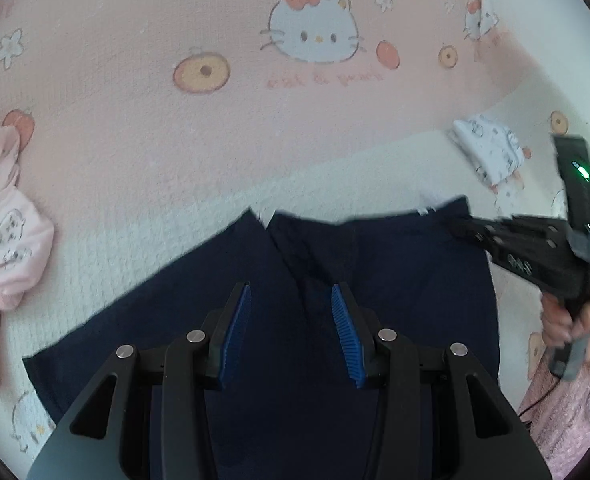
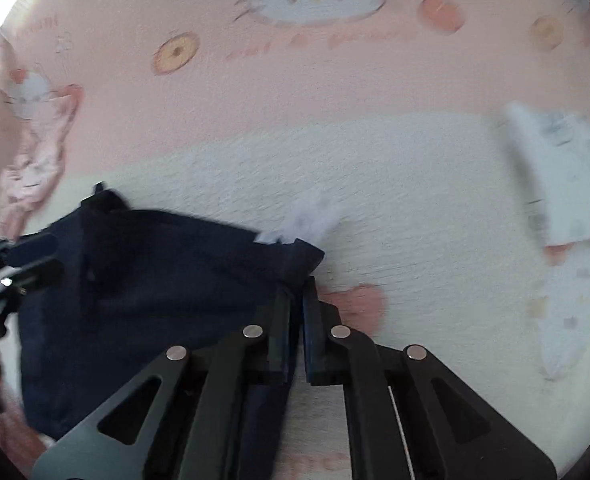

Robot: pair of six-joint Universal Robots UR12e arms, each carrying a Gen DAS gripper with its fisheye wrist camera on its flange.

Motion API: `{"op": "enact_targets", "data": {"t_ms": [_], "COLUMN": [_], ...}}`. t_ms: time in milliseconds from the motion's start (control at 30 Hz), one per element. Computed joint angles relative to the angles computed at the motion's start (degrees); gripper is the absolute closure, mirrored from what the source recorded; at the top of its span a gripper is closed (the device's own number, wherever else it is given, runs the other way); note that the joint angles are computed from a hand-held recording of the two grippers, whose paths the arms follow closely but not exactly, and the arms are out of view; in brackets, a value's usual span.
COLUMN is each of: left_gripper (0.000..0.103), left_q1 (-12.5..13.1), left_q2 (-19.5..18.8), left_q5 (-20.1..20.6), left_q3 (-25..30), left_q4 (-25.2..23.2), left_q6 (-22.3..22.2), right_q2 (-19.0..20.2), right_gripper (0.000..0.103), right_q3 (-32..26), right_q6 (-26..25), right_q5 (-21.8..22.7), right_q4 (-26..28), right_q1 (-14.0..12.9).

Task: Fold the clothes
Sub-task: 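Fold the waistband toward the hem with both grippers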

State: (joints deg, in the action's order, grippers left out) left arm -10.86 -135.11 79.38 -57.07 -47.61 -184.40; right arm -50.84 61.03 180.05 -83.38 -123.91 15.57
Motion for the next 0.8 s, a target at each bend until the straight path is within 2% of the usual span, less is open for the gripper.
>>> {"op": "enact_targets", "data": {"t_ms": [67,133,200,300,367,400,433,467,533,600,633,700,800], "left_gripper": [0.059,0.059,0.059,0.059,0.062,0.064,0.067,0.067,0.067,0.067,0.067,0.067,0.066], "left_q1": [0.1,-0.3,-0.8,-2.0,-2.8,-3.1,-3.3,-3.2,-2.8,-3.0,-2.8,-2.1,-1.6], "left_q2": [-0.9,-2.1,-3.1,-5.5,-7.3,-8.2,-9.0,-9.1,-8.7,-8.7,-8.6,-7.5,-5.9], "left_q5": [-1.2,-1.0,-0.4,4.0,7.2,10.0,12.7,14.5,15.4,20.4,21.4,18.2,14.2], "left_q3": [1.1,3.2,5.0,9.5,12.7,14.4,15.9,16.0,15.2,15.3,15.0,13.4,10.8], "left_q4": [1.3,-0.2,-1.5,-5.8,-8.9,-10.9,-12.7,-13.1,-13.0,-14.2,-14.6,-12.8,-8.4], "left_q6": [0.7,2.4,4.7,8.5,10.8,10.9,10.8,9.3,6.8,6.2,5.8,3.2,1.9], "right_q2": [-0.5,-1.0,-0.5,1.2,1.4,1.6,1.7,1.8,1.9,1.8,1.8,2.8,3.4], "right_gripper": [0.100,0.100,0.100,0.098,0.095,0.086,0.078,0.077,0.075,0.074,0.072,0.070,0.067], "right_q3": [0.6,1.3,1.1,-0.4,-0.4,-0.7,-1.0,-1.3,-1.7,-1.8,-2.0,-3.4,-4.5], "right_q6": [-0.6,-1.2,0.2,3.0,4.7,5.1,5.6,6.3,8.2,8.9,9.1,9.6,9.7], "right_q5": [-3.4,-6.8,-6.5,-3.3,-2.3,-1.7,-1.4,-1.3,-0.6,-0.3,-0.5,-1.5,-1.8], "right_q4": [-0.9,-1.8,-0.7,2.8,2.3,2.1,2.0,1.7,0.6,0.1,0.0,0.5,2.3], "right_q1": [0.6,1.3,1.1,0.6,0.3,0.1,0.0,-0.1,-0.4,-0.7,-0.8,-0.6,-0.6]}}
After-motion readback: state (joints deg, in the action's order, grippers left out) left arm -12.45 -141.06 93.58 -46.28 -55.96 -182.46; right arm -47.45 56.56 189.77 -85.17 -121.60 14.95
